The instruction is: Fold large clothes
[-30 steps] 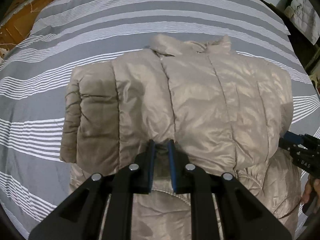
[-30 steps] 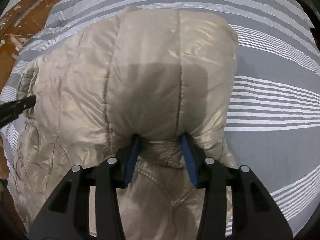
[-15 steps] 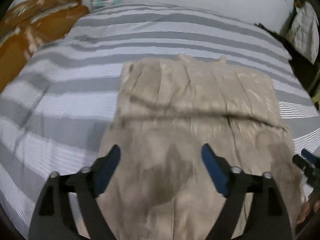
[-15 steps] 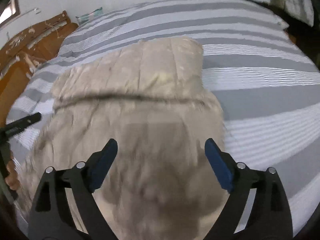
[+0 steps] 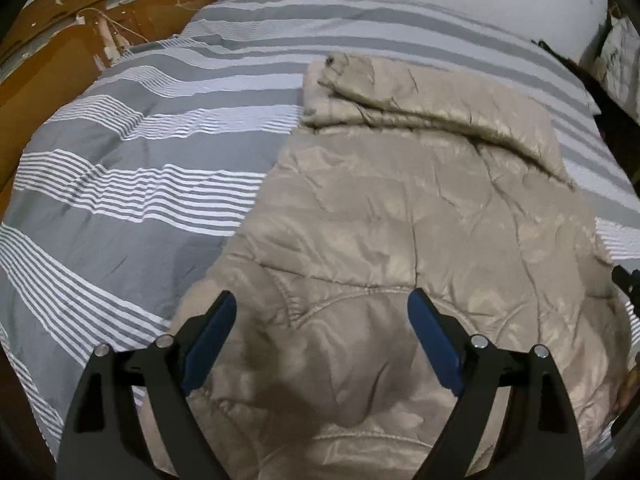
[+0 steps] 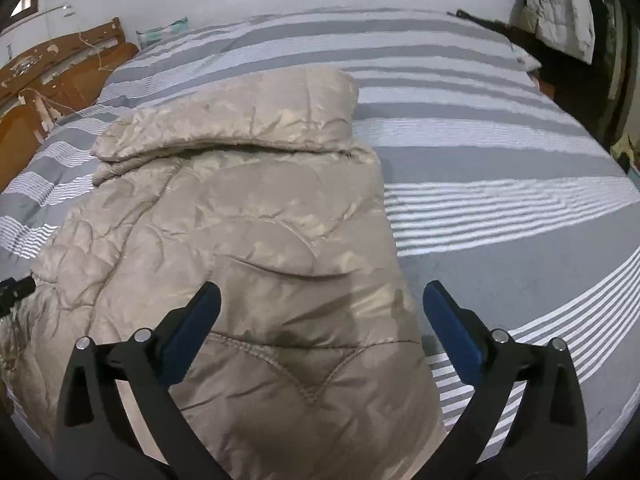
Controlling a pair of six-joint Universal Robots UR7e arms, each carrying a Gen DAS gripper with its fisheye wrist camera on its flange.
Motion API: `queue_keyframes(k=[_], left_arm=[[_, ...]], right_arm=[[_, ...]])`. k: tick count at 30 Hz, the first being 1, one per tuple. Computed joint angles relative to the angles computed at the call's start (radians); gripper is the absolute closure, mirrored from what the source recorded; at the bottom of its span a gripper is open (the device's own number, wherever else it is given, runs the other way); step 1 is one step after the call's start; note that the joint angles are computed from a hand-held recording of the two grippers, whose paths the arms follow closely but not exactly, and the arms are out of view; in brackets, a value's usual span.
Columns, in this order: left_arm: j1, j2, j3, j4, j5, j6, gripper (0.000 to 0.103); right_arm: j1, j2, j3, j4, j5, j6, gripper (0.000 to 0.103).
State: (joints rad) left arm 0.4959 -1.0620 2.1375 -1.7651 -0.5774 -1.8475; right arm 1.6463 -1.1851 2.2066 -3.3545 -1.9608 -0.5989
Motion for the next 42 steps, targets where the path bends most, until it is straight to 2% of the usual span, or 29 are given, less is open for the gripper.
queue_keyframes(k=[3,6,12,18,21,24,28,31,33,37,42], left_arm=[[-0.022,-0.012,-0.002,0.070,-0.008,-0.065,0.014],[-0.037,-0.010,-0.002,0.129,-0.028,-0.123,0.013],[-0.102,-0.016,0.036,0.127,-0.083,-0.206,0.013],[-0.161,-0.013,0.104,0.055,-0.129,-0.198,0.013],[-0.190,-0.020,0.125,0.054,-0.120,-0.199,0.013],[-0.200,-0.038,0.152,0.035,-0.101,-0.184,0.013],[-0.201,-0.067,0.166,0.041,-0.083,-0.171,0.013],[-0.218,-0.109,0.183,0.077,-0.059,-0.202,0.013],[-0.213,-0.139,0.197,0.077,-0.059,-0.200,0.013],[-0.192,-0.199,0.224,0.081,-0.085,-0.200,0.013],[-0.187,-0.231,0.236,0.092,-0.112,-0.172,0.013]], right_arm=[[0.019,-0.009,0.020,-0.009,-0.031,-0.025,0.003],[0.054,-0.007,0.017,0.005,-0.129,-0.002,0.003],[0.058,-0.018,0.059,-0.036,-0.161,-0.007,0.003],[0.038,-0.054,0.146,-0.155,-0.106,-0.009,0.003],[0.025,-0.070,0.204,-0.239,-0.090,-0.031,0.003],[-0.003,-0.085,0.282,-0.346,-0.029,-0.091,0.003],[-0.032,-0.093,0.333,-0.389,-0.019,-0.103,0.003],[-0.061,-0.116,0.364,-0.404,0.005,-0.093,0.003],[-0.069,-0.107,0.376,-0.430,-0.018,-0.096,0.003],[-0.093,-0.142,0.388,-0.388,-0.010,-0.091,0.003],[-0.126,-0.200,0.409,-0.321,0.020,-0.033,0.003]])
